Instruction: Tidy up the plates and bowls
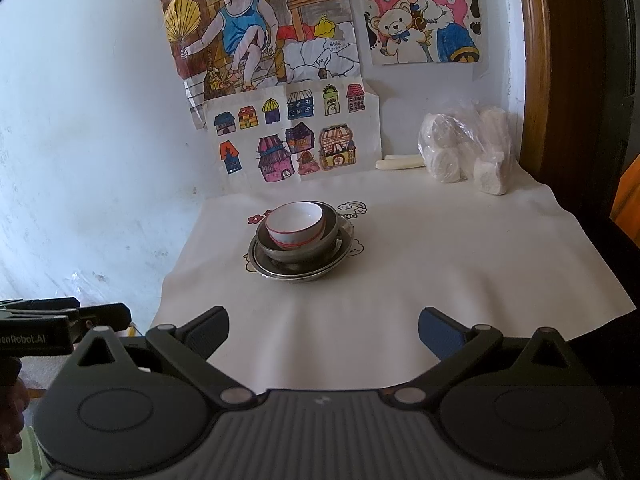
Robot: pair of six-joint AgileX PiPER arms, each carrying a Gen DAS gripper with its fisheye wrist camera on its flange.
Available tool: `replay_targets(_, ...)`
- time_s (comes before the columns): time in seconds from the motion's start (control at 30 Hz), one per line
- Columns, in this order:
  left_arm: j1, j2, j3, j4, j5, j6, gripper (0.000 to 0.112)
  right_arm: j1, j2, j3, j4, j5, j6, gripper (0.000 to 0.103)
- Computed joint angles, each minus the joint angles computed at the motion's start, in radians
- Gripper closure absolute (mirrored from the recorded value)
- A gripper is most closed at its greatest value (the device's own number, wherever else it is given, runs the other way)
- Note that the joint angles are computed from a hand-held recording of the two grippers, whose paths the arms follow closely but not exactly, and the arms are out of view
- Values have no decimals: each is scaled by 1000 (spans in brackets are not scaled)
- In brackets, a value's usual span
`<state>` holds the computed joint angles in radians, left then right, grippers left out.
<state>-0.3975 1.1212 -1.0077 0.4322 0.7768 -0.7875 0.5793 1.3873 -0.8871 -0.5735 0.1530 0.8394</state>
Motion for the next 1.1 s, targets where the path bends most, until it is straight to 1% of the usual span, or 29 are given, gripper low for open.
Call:
replay_targets(0.23,-1,2,-3,0,4,0,10,-6,1,1,28,-7,-28,0)
replay_targets(0.47,-5,1,-3,3,4,-4,10,-3,0,-1,18,-3,-16,0)
replay_targets(0.83,18,16,-14,-32,-13,62,10,2,7,-14,17,13,-8,0)
replay_targets(0.97,35,20,-14,-67,-21,93,10,9,12,-24,9,24,3,0)
replay_targets(1.1,46,18,-9,-77,-27,91,10,5,20,-31,55,27,-41,0)
